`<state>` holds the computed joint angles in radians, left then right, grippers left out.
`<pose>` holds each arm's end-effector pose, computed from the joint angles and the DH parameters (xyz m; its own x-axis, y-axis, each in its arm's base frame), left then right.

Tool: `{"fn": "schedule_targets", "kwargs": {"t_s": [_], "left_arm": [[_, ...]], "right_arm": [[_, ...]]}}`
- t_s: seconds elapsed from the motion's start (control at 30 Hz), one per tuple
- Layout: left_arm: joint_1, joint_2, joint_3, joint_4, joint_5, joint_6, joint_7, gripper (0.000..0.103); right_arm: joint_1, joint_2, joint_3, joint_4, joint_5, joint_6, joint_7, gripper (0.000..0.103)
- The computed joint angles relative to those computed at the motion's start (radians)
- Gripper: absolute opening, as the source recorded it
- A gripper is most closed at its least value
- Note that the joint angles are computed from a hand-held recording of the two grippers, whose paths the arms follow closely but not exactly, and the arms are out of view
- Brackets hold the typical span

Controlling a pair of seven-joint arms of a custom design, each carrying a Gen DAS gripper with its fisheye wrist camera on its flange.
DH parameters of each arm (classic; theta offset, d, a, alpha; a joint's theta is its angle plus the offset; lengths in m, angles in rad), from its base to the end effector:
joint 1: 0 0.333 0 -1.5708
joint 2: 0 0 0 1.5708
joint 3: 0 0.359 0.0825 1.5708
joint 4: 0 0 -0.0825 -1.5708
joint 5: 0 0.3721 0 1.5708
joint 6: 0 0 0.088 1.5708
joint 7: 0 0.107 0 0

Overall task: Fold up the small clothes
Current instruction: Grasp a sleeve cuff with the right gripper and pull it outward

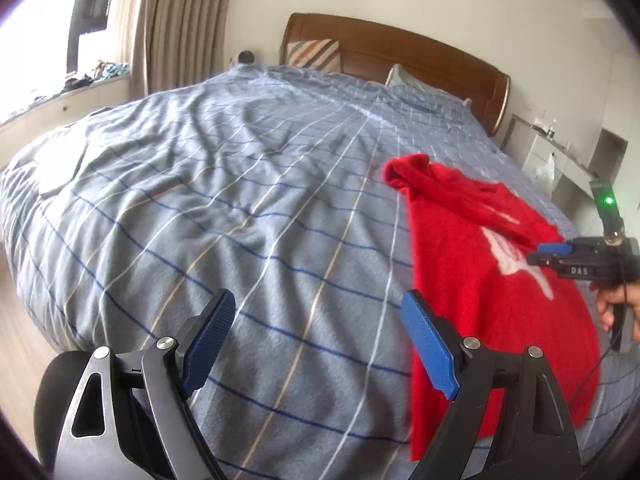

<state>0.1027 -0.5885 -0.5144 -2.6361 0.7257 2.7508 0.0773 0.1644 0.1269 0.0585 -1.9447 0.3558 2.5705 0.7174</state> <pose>0.3348 -0.1996 0.5082 0.3722 -0.9148 0.1566 -0.5382 -0.3502 -0.7666 0.6075 0.1302 0.5197 0.7044 -0.6998 0.1187 -0.5572 -0.6487 -0.5183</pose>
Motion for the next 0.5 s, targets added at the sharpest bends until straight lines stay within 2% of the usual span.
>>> {"fn": "schedule_targets", "kwargs": {"t_s": [0.03,0.07,0.13,0.2,0.3,0.5], "left_arm": [[-0.032,0.011,0.021,-0.002,-0.029,-0.032,0.038,0.087],[-0.053,0.029,0.045,0.000,-0.051,-0.040,0.064,0.086],[-0.043,0.024,0.054,-0.017,-0.048,0.001,0.046,0.086],[-0.039,0.021,0.058,-0.026,-0.059,0.011,0.045,0.086],[-0.053,0.028,0.069,-0.034,-0.095,0.021,0.057,0.086],[-0.036,0.031,0.044,-0.030,-0.116,0.019,0.061,0.086]], "right_arm": [[0.016,0.043,-0.013,0.024,-0.047,0.010,0.045,0.043],[-0.002,0.051,-0.005,0.025,-0.025,0.018,0.041,0.042],[-0.036,0.046,-0.007,0.031,0.059,0.036,0.067,0.007],[-0.088,0.029,-0.016,0.051,0.177,0.035,0.073,0.007],[-0.160,0.021,-0.070,0.099,0.246,0.048,0.135,0.006],[-0.345,0.073,-0.191,0.226,0.212,0.011,0.357,0.006]]}}
